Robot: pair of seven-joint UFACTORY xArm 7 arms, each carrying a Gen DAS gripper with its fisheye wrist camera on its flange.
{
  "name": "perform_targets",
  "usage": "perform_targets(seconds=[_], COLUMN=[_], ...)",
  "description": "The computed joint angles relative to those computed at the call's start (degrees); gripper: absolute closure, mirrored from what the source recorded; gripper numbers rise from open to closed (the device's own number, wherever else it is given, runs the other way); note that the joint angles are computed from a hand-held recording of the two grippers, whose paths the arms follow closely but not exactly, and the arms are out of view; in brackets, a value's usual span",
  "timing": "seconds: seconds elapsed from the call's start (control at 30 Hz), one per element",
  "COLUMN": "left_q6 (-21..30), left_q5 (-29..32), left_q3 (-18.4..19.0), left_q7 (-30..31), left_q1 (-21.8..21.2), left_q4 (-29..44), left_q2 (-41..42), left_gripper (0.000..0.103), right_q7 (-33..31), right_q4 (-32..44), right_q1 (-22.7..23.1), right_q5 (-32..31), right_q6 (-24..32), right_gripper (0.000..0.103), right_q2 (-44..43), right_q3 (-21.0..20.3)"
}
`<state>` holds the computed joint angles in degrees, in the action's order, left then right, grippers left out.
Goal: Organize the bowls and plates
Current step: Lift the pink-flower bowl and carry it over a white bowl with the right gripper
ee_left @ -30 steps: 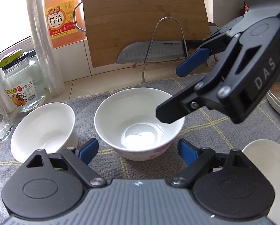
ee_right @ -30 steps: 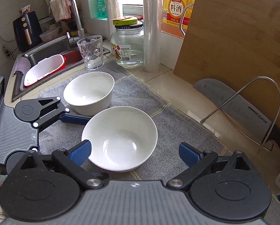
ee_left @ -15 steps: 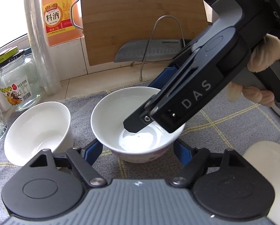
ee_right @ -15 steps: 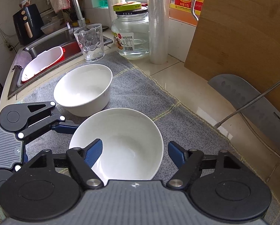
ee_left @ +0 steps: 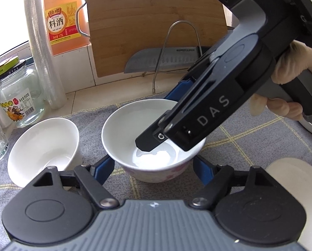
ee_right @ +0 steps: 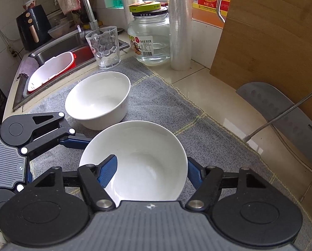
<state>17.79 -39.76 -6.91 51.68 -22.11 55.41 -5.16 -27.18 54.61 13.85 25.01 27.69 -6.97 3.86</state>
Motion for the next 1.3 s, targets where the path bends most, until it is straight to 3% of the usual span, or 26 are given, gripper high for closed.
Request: perform_targets(seconds=[0.27,0.67,1.3], left_q6=[2.92,6.66,14.3], left_q5=[3.99,1.24,4.76], left_q3=[0.56,3.86,4.94], left_q7=[-3.11,-1.42,-4.8], left_q1=[-0.18,-4.09,-8.46], left_q4=[-1.19,-5.45,-12.87], left_q2=[-4.1,-12.08,-24.14], left_gripper=[0.021,0.021,0.021], right_q7=[1.41,5.93,20.13], right_q4=[-2.39,-9.94,-23.35], right_q1=[1.01,3.94,6.09], right_q5=[-0.34,-4.26,-12.3], right_q6=[0.48,0.0,3.34], right_gripper=[0.027,0.026,0.025], right_q2=[-4.95,-17.23,-36.89], right_q3=[-0.19,-0.76,1.03])
